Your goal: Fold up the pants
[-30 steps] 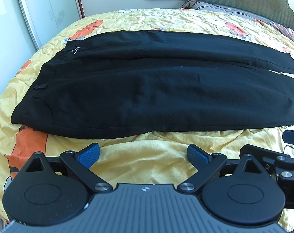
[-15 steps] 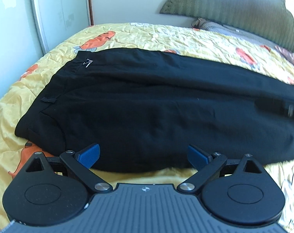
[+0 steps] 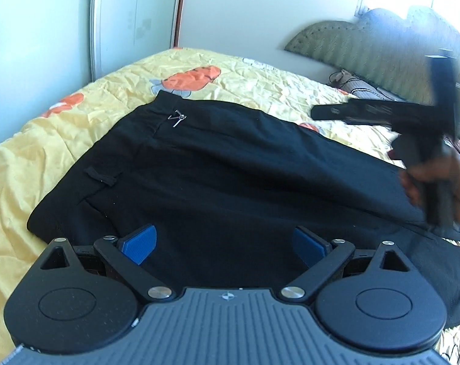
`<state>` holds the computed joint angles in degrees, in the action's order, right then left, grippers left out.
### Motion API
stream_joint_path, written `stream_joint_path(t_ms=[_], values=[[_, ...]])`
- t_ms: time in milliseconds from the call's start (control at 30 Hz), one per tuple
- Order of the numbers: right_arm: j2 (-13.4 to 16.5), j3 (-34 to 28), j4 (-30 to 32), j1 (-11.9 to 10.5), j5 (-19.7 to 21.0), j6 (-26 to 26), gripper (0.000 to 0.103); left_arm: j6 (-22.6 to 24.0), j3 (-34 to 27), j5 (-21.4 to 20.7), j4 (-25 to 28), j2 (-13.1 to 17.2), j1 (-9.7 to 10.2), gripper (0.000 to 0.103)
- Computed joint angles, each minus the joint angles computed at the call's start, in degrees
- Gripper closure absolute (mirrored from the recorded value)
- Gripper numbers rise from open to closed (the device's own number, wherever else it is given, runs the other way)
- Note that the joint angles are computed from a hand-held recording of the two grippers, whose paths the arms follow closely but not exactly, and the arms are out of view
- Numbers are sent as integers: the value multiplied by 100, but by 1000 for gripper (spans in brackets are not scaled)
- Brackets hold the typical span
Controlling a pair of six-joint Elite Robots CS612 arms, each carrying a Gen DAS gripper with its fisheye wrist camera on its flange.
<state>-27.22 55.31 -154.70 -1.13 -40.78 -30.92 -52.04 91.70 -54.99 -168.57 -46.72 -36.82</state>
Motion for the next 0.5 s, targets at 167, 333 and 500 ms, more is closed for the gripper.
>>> stream_joint_path(t_ms=[167,333,500], values=[[818,-1645,1471,196,-86,-354,0,3,-53,-388,252,5,168,5],[1549,-3183,2866,370,-85,-1068,12,20,-90,-379,316,27,244,5],[1979,-4219,4090,514,-426,-1859,58,-38,-191,-373,557,31,326,5]])
